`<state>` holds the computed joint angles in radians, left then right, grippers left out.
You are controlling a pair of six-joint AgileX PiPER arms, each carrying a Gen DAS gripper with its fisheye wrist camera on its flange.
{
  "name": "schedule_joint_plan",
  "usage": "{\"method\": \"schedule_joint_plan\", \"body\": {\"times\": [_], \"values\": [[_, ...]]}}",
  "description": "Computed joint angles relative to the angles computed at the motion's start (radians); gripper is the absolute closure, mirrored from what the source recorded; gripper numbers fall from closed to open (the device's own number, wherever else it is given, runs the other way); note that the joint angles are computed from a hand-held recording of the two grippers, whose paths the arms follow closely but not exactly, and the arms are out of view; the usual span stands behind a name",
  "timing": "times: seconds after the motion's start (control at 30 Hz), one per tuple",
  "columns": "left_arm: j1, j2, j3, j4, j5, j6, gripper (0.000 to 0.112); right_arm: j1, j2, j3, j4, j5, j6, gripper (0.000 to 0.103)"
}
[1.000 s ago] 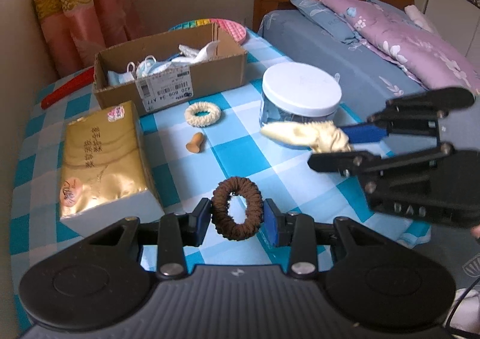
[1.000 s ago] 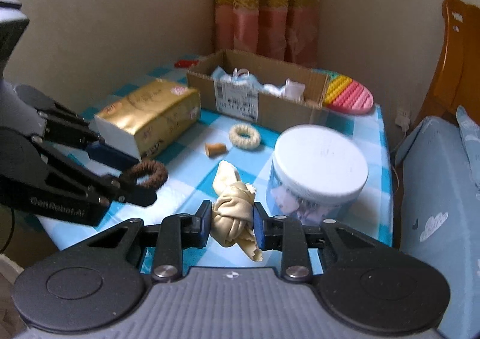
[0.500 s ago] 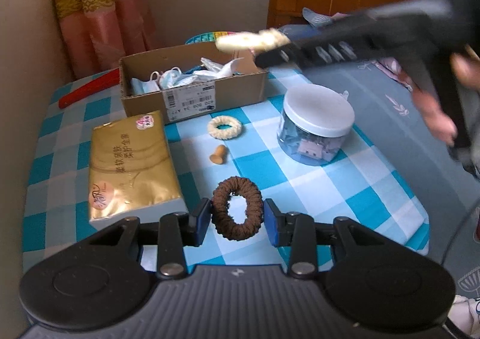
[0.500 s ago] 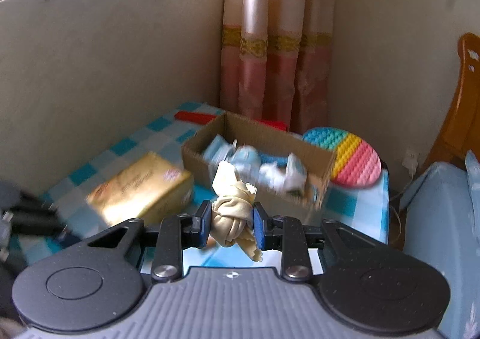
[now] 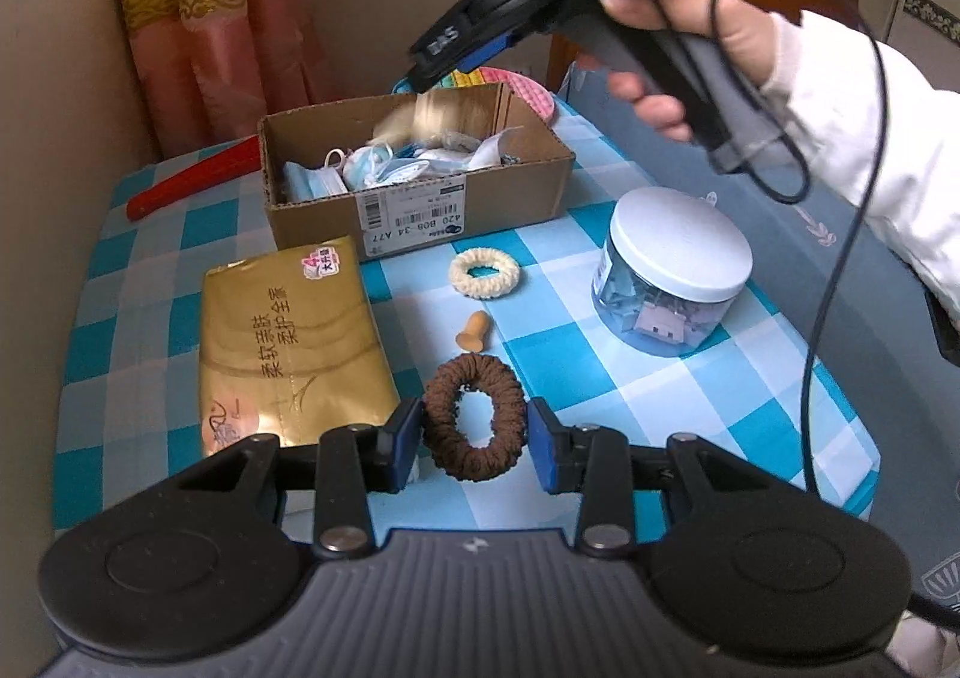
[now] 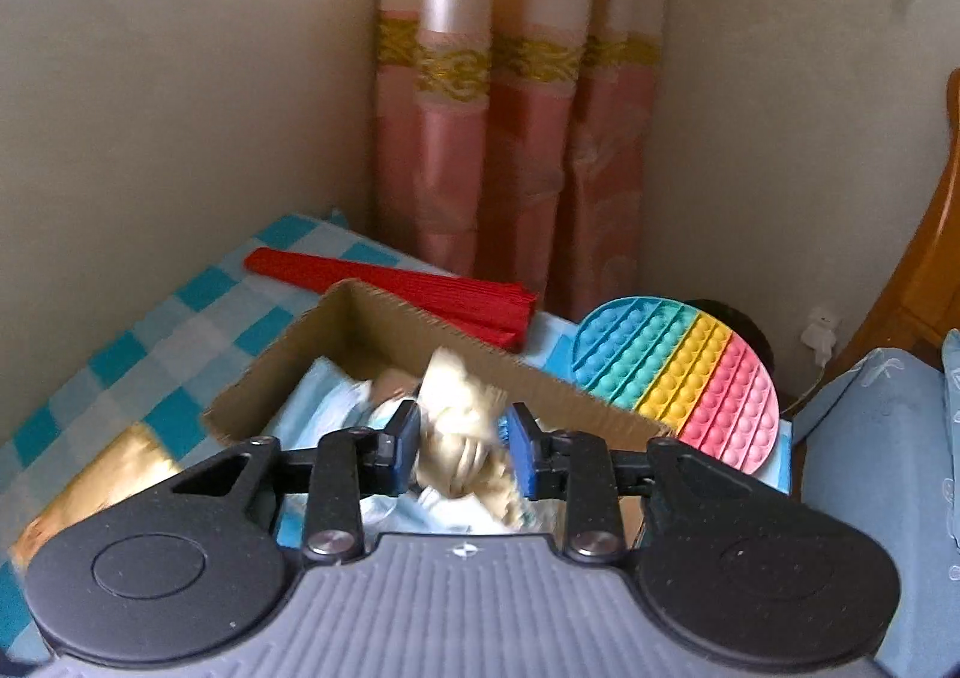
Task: Organize soft objects
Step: 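Carry the beige cloth into the box and open the right tool while the left tool holds the hair tie, then carry the brown hair tie into the box and open the left tool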
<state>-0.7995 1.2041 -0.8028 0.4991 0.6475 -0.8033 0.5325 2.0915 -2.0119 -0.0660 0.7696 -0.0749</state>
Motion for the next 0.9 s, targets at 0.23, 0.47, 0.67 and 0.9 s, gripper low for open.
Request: {"method": "schedule_joint_plan", "body": {"times": [0.23, 0.47, 0.67, 0.9], "values": [[0.002, 0.019, -0.023, -0.005, 0.004, 0.028, 0.076, -0.009, -0.1, 0.145, 0.042, -0.044, -0.008, 0.004], [0.022, 0.043, -0.072, -0.026, 0.023, 0.079, 0.076, 0.005, -0.297, 0.384, 0.058, -0.063, -0.014, 0.0], [0.072, 0.086, -0.139, -0.051, 0.042, 0.143, 0.076, 0.027, -0.422, 0.551, -0.005, -0.087, 0.085, 0.0], [0.151, 0.17, -0.248, -0.101, 0.047, 0.247, 0.076, 0.12, -0.502, 0.702, -0.289, -0.07, 0.335, 0.0]]}}
